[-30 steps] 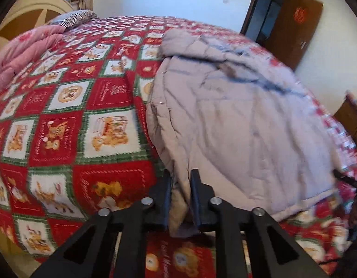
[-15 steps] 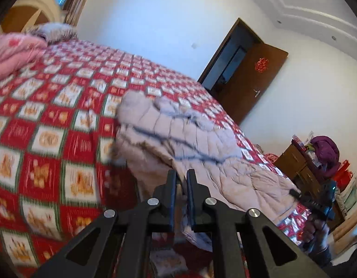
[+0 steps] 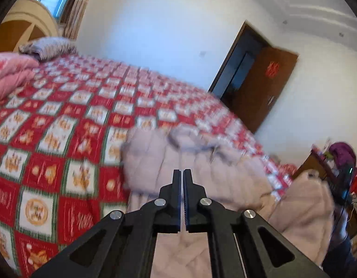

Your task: Fold large clothes

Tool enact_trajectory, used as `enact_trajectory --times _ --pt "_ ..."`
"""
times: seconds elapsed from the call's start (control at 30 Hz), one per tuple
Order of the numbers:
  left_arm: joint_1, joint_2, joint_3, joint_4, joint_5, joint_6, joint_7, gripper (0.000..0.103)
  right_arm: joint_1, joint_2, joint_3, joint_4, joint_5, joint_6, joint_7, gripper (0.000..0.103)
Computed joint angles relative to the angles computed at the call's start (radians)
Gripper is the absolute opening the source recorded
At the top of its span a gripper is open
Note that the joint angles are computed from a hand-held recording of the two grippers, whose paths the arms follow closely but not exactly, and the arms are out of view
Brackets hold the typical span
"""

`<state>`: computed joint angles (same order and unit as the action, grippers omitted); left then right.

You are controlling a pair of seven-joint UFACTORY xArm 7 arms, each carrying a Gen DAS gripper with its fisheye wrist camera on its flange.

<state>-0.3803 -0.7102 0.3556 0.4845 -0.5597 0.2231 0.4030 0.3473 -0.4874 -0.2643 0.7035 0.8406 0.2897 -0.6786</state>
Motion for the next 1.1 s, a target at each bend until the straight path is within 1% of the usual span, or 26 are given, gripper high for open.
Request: enact_trajectory --times 0.03,0.07,0.1,0.13,0.17,0.2,0.23,0.27,0.33,0.43,0.47,0.5,0.57,0.63,0.7,0.8,0.87,0.93,0.97,1.07,1.1 --pt "0.054 0.014 -0.023 -0.006 0.026 0.045 -0.029 0.002 0.012 0.029 -0.006 0.023 0.009 -0.003 -0.004 0.011" --pt "0.107 0.013 -0.044 -0.023 0.048 0.066 -0.052 0.004 0.014 0.038 -0.012 0.031 0.018 0.003 -0.014 0.011" --pt "0.136 -0.005 -0.051 -0.042 0.057 0.075 -0.058 0.022 0.016 0.056 -0.016 0.047 0.027 0.010 -0.023 0.011" --pt "0.178 -0.030 -0.057 -0.071 0.073 0.076 -0.062 0.066 0.013 0.075 -0.014 0.061 0.035 0.014 -0.030 0.011" --pt "0.209 -0.054 -0.057 -0.093 0.088 0.077 -0.062 0.089 0.009 0.093 -0.013 0.073 0.048 0.017 -0.042 0.011" --pt "0.264 -0.103 -0.066 -0.137 0.113 0.075 -0.065 0.102 0.001 0.108 -0.009 0.083 0.062 0.020 -0.051 0.011" --pt "0.299 -0.126 -0.075 -0.157 0.135 0.084 -0.071 0.102 -0.008 0.126 -0.004 0.096 0.075 0.025 -0.058 0.011" --pt "0.360 -0.164 -0.100 -0.188 0.175 0.118 -0.082 0.102 -0.016 0.143 0.003 0.109 0.090 0.029 -0.062 0.011" --pt "0.452 -0.238 -0.150 -0.252 0.249 0.175 -0.105 0.102 -0.033 0.156 0.019 0.115 0.122 0.029 -0.076 0.011" --pt "0.489 -0.320 -0.179 -0.331 0.312 0.228 -0.111 0.102 -0.062 0.160 0.048 0.114 0.163 0.027 -0.093 0.011" --pt "0.495 -0.343 -0.199 -0.358 0.330 0.250 -0.121 0.102 -0.073 0.159 0.062 0.112 0.166 0.024 -0.089 0.011" --pt "0.485 -0.351 -0.204 -0.373 0.338 0.255 -0.127 0.102 -0.082 0.160 0.073 0.111 0.166 0.022 -0.083 0.011" --pt "0.431 -0.363 -0.205 -0.397 0.335 0.274 -0.131 0.102 -0.095 0.164 0.089 0.116 0.165 0.020 -0.070 0.011" --pt "0.360 -0.357 -0.229 -0.409 0.327 0.259 -0.145 0.102 -0.106 0.163 0.102 0.117 0.159 0.015 -0.054 0.011" --pt "0.289 -0.327 -0.244 -0.401 0.309 0.209 -0.171 0.102 -0.112 0.166 0.111 0.118 0.153 0.008 -0.038 0.011" --pt "0.198 -0.244 -0.205 -0.355 0.262 0.113 -0.202 0.102 -0.114 0.174 0.119 0.118 0.145 -0.012 -0.022 0.011" --pt "0.120 -0.147 -0.147 -0.290 0.205 -0.001 -0.221 0.102 -0.110 0.184 0.115 0.124 0.150 -0.028 -0.017 0.011" --pt "0.060 -0.028 -0.111 -0.216 0.175 -0.118 -0.241 0.102 -0.109 0.220 0.110 0.156 0.164 -0.035 -0.007 0.011" --pt "0.046 0.030 -0.104 -0.177 0.169 -0.160 -0.261 0.102 -0.113 0.241 0.113 0.175 0.166 -0.039 -0.003 0.011" --pt "-0.004 0.269 -0.055 0.008 0.159 -0.251 -0.321 0.102 -0.137 0.334 0.138 0.268 0.161 -0.062 0.023 0.011" --pt "0.009 0.341 -0.062 0.063 0.169 -0.265 -0.340 0.102 -0.153 0.376 0.154 0.310 0.146 -0.068 0.046 0.011"
